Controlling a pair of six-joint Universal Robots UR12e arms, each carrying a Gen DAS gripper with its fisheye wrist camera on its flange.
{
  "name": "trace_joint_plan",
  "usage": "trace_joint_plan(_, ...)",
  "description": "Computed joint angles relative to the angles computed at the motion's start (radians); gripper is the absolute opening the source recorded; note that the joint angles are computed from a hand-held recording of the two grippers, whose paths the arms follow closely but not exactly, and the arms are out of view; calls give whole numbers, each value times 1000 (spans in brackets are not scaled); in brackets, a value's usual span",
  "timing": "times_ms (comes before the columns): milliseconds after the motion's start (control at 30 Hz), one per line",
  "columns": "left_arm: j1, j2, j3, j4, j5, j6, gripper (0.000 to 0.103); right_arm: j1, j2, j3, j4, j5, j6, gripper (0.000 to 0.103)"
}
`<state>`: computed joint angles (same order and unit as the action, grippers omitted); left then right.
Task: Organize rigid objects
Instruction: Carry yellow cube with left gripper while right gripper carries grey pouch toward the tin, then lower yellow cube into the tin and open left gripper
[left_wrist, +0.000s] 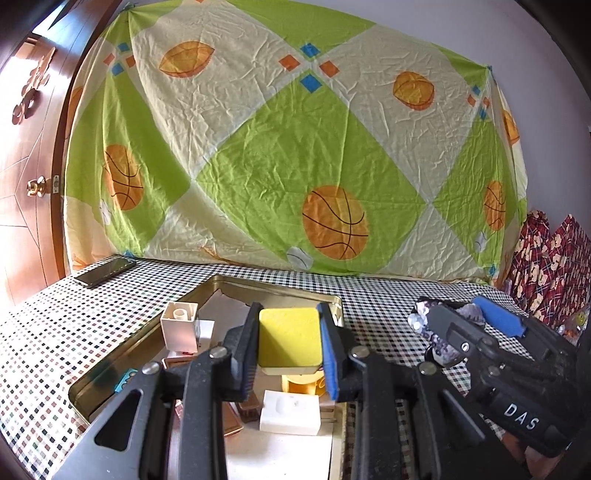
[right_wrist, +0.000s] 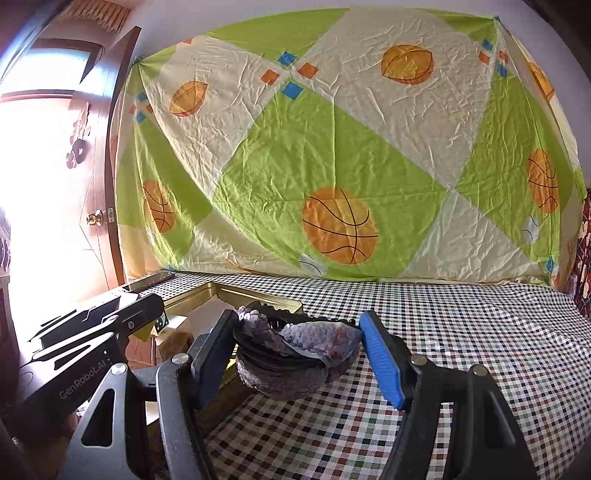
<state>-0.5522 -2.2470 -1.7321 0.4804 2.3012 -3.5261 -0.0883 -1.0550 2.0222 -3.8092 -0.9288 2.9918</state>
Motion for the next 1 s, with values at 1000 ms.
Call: trace_joint_plan(1000, 42, 47, -85, -24, 34, -99, 28, 60, -1, -2, 36, 26, -68, 70)
